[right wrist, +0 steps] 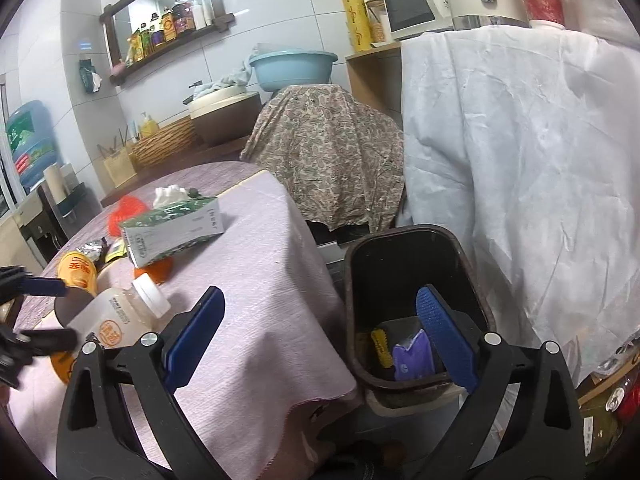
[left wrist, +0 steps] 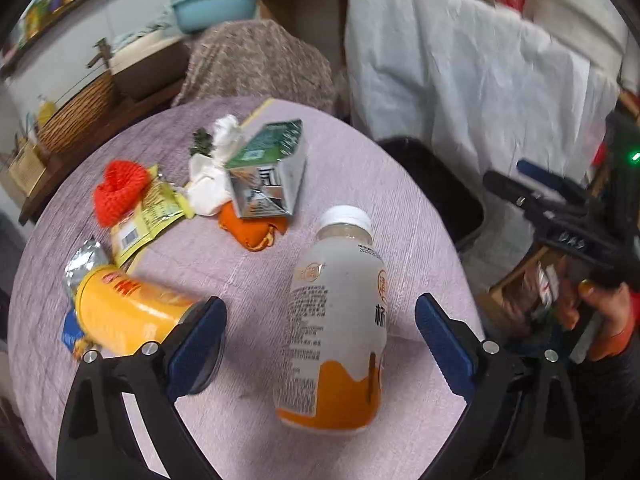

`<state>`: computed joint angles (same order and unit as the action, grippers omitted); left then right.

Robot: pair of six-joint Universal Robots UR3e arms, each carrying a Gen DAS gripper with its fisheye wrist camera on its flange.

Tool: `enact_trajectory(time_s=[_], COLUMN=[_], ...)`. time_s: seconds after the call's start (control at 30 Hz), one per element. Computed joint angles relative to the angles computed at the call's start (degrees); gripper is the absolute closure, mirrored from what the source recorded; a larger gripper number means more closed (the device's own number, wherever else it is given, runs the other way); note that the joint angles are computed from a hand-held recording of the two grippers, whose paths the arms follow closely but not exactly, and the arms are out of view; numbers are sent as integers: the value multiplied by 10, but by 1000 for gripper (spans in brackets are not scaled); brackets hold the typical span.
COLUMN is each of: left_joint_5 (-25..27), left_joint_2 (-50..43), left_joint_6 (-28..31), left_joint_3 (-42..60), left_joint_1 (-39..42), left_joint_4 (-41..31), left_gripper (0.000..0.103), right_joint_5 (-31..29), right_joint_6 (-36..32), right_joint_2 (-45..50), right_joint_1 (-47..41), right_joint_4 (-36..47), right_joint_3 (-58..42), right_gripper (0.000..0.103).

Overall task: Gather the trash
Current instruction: 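Grasp the white juice bottle with the left tool, then grasp the green milk carton with the right tool and lift it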

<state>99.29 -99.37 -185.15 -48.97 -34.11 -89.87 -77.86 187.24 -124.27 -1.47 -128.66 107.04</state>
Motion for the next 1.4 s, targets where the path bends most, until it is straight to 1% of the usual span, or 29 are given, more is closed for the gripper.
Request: enact_trajectory(time_s=[0.1, 0.2, 0.23, 0.3, 0.33, 0.37, 0.47, 0.6, 0.73, 0.83, 0.97, 1.03, 1.2, 1.27, 1.33, 1.4], left_joint_5=[21, 40, 46, 53, 56, 58, 41, 11, -13, -24, 8, 20, 6, 3, -5, -10], left_joint_2=[-67, -122, -134, -149, -160, -156, -126, -42, 57, 122, 174, 190, 226, 240, 250, 256], left_joint_6=[26, 44, 50, 54, 53, 53, 47, 13, -31, -63, -104, -121, -133, -132, -130, -127], left_joint_3=[89, 163, 181, 201, 218, 212, 167, 39, -94, -174, -241, -260, -297, -311, -320, -327], left_joint_1=[-12, -22, -25, -30, -31, -32, -26, -11, 5, 12, -3, -10, -2, 6, 16, 23], left_joint_4=[-59, -115, -129, -148, -160, -157, -129, -43, 50, 97, 130, 138, 148, 151, 153, 156], left_gripper=[15, 24, 27, 39, 41, 41, 41, 41, 41, 41, 41, 41, 41, 41, 41, 41], right_joint_5=[5, 5, 1, 6, 11, 16, 18, 24, 71, 117, 223, 253, 324, 337, 345, 367], right_joint_6=[5, 5, 6, 5, 5, 6, 10, 9, 21, 41, 92, 133, 272, 326, 375, 422], right_joint_2=[1, 3, 5, 7, 7, 7, 14, 27, 37, 56, 117, 160, 279, 320, 361, 401], right_joint_1=[0, 6, 10, 8, 5, 4, 8, 18, 5, -2, -10, 4, 31, 40, 52, 58], right_joint_4=[1, 3, 1, 2, 2, 3, 2, 0, 14, 21, 27, 8, -65, -98, -133, -166], right_joint_3=[-3, -7, -8, -10, -11, -12, -16, -27, -42, -63, -102, -121, -156, -170, -185, -198], right_gripper=[7, 7, 7, 7, 7, 7, 7, 7, 7, 7, 7, 7, 7, 8, 12, 18])
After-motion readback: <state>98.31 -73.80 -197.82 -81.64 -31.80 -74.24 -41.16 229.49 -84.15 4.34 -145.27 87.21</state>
